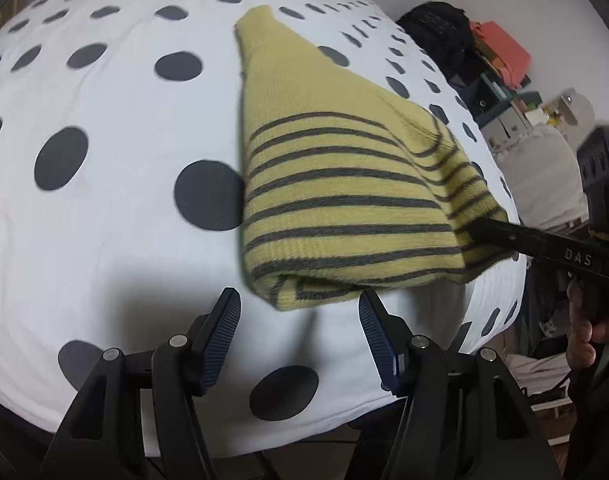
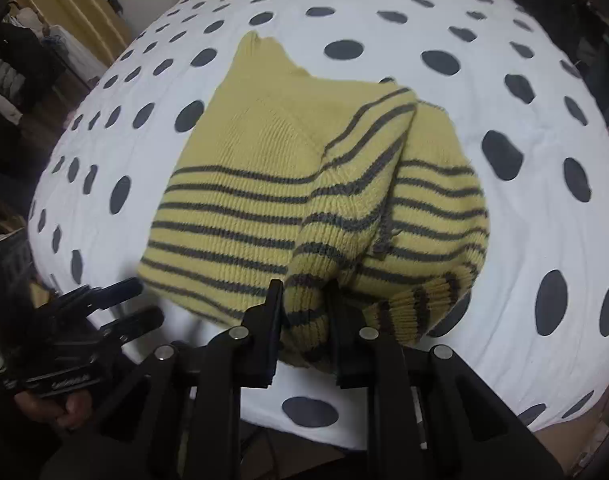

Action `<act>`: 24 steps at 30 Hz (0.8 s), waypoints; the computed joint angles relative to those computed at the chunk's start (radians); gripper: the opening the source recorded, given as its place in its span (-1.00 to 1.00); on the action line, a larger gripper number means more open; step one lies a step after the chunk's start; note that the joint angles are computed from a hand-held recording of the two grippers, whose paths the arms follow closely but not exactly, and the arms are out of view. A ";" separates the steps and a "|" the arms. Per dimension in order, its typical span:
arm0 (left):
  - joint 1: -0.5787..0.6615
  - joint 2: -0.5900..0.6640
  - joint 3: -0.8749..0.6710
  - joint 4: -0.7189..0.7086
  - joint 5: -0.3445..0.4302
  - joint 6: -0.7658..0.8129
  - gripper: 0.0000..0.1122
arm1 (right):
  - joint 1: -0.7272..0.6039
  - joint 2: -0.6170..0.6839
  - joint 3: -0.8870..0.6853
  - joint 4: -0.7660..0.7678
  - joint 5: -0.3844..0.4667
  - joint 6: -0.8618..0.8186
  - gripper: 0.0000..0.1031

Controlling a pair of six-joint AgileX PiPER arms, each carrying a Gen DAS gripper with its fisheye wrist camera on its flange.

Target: Fold large clothes

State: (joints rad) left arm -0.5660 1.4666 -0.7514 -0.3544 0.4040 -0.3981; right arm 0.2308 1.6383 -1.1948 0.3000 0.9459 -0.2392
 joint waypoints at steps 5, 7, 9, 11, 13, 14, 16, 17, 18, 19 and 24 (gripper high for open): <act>0.058 -0.025 0.028 -0.053 0.004 0.052 0.17 | -0.113 -0.008 0.054 -0.131 0.026 0.094 -0.65; 0.056 -0.003 0.014 -0.032 0.010 0.046 0.17 | -0.154 0.019 0.096 -0.100 -0.020 0.084 -0.65; 0.043 0.009 0.003 -0.007 0.016 0.033 0.17 | -0.124 0.029 0.121 -0.145 -0.078 0.126 -0.65; 0.018 -0.004 0.010 0.045 0.010 -0.013 0.17 | -0.120 0.015 0.134 -0.141 -0.106 0.152 -0.64; -0.009 -0.012 0.017 0.113 0.009 -0.081 0.20 | -0.178 -0.051 0.163 -0.021 -0.112 0.085 -0.36; -0.009 -0.007 0.022 0.098 0.010 -0.068 0.20 | -0.228 -0.095 0.184 0.057 -0.109 0.053 -0.13; 0.002 -0.001 0.030 0.037 0.009 -0.016 0.20 | -0.290 -0.151 0.219 0.141 -0.139 0.008 0.32; 0.011 0.000 0.034 0.008 0.008 0.007 0.20 | -0.317 -0.165 0.221 0.188 -0.153 -0.038 0.32; 0.016 -0.002 0.037 -0.012 0.007 0.017 0.20 | -0.321 -0.155 0.201 0.195 -0.152 -0.055 0.33; 0.021 -0.006 0.038 -0.027 0.006 0.030 0.20 | -0.313 -0.130 0.165 0.192 -0.143 -0.064 0.33; 0.029 -0.008 0.009 0.007 0.020 0.008 0.21 | -0.169 0.106 -0.108 0.126 -0.087 -0.016 0.34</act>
State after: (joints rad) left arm -0.5373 1.4581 -0.7424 -0.3471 0.4242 -0.3899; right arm 0.0614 1.7442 -1.3024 0.4261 0.8587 -0.2547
